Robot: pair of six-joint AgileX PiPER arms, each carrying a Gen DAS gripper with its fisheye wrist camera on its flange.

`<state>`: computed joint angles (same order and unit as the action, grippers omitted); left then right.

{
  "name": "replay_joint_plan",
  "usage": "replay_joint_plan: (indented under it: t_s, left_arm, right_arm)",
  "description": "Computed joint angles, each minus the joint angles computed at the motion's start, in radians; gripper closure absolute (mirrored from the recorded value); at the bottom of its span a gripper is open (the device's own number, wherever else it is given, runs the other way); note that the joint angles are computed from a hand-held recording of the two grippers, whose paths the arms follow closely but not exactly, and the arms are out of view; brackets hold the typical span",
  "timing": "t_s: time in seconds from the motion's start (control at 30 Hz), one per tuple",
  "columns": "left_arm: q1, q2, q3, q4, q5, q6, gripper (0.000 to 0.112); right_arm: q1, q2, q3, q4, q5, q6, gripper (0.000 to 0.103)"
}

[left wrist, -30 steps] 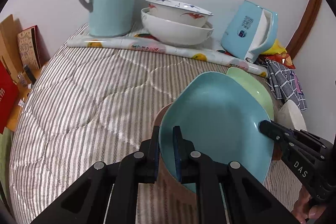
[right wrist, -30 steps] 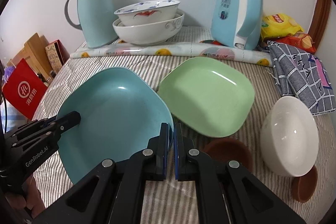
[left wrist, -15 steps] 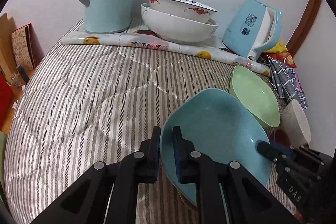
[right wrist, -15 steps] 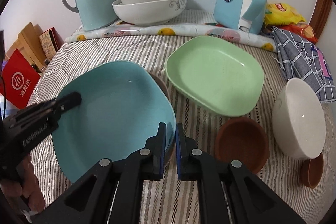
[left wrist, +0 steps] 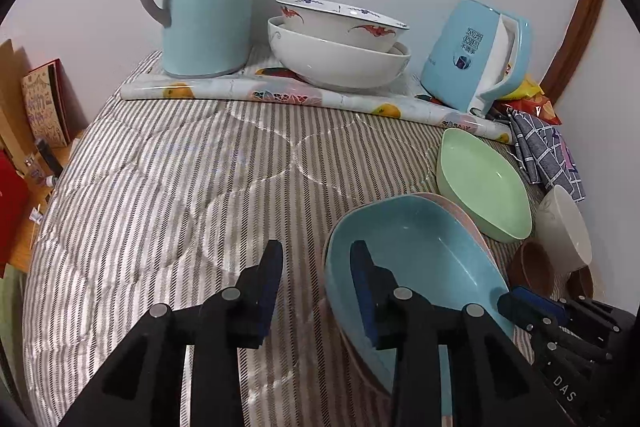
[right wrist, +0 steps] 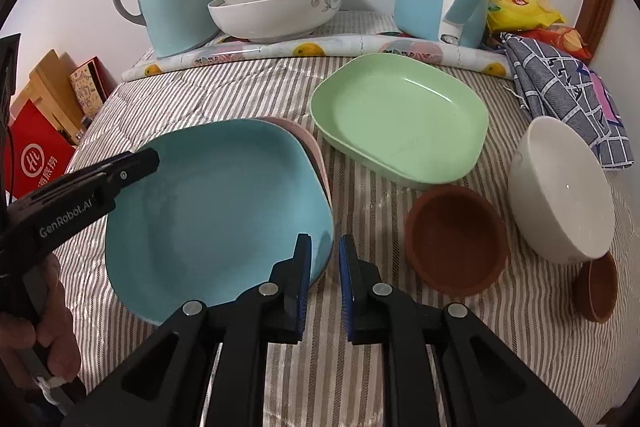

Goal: Organize plates and bowls
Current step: 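Lower the teal-blue plate onto the pink plate and open the left gripper, then move the left gripper to the rim of the light-green plate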

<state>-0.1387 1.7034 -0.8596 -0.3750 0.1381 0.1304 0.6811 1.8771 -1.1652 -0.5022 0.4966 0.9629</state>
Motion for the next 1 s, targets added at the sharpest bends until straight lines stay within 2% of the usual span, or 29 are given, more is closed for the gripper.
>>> replay_joint_plan:
  t_s: [0.07, 0.17, 0.37, 0.47, 0.6, 0.67, 0.77, 0.83, 0.9, 0.97, 1.0]
  left_arm:
    - [0.004, -0.013, 0.012, -0.026, 0.002, 0.025, 0.079]
    - [-0.003, -0.034, 0.03, 0.018, 0.01, -0.026, 0.079]
    - [-0.033, -0.076, 0.07, 0.112, 0.017, -0.147, 0.079]
    - [-0.066, -0.097, 0.084, 0.268, 0.023, -0.314, 0.079]
    - [-0.12, -0.132, 0.096, 0.478, 0.038, -0.548, 0.079]
    - [-0.146, -0.144, 0.093, 0.565, 0.053, -0.648, 0.079]
    - [-0.195, -0.158, 0.082, 0.698, 0.084, -0.803, 0.079]
    - [-0.231, -0.161, 0.067, 0.785, 0.112, -0.907, 0.079]
    - [-0.258, -0.161, 0.051, 0.83, 0.129, -0.967, 0.079]
    - [-0.284, -0.158, 0.033, 0.873, 0.149, -1.026, 0.074]
    - [-0.299, -0.156, 0.023, 0.903, 0.16, -1.065, 0.067]
  right_arm:
    - [0.007, -0.008, 0.016, -0.004, -0.011, 0.012, 0.087]
    - [0.021, -0.019, 0.028, -0.009, -0.004, 0.021, 0.079]
    - [0.045, -0.072, 0.092, -0.052, -0.017, 0.077, 0.078]
    - [0.053, -0.111, 0.132, -0.079, -0.022, 0.113, 0.077]
    - [0.052, -0.172, 0.193, -0.121, -0.038, 0.167, 0.064]
    - [0.047, -0.203, 0.222, -0.145, -0.044, 0.192, 0.064]
    - [0.025, -0.249, 0.26, -0.146, -0.051, 0.184, 0.062]
    - [0.004, -0.281, 0.283, -0.139, -0.059, 0.169, 0.057]
    - [-0.017, -0.309, 0.299, -0.129, -0.066, 0.147, 0.056]
    - [-0.039, -0.338, 0.313, -0.121, -0.068, 0.119, 0.055]
    - [-0.05, -0.345, 0.312, -0.11, -0.068, 0.096, 0.053]
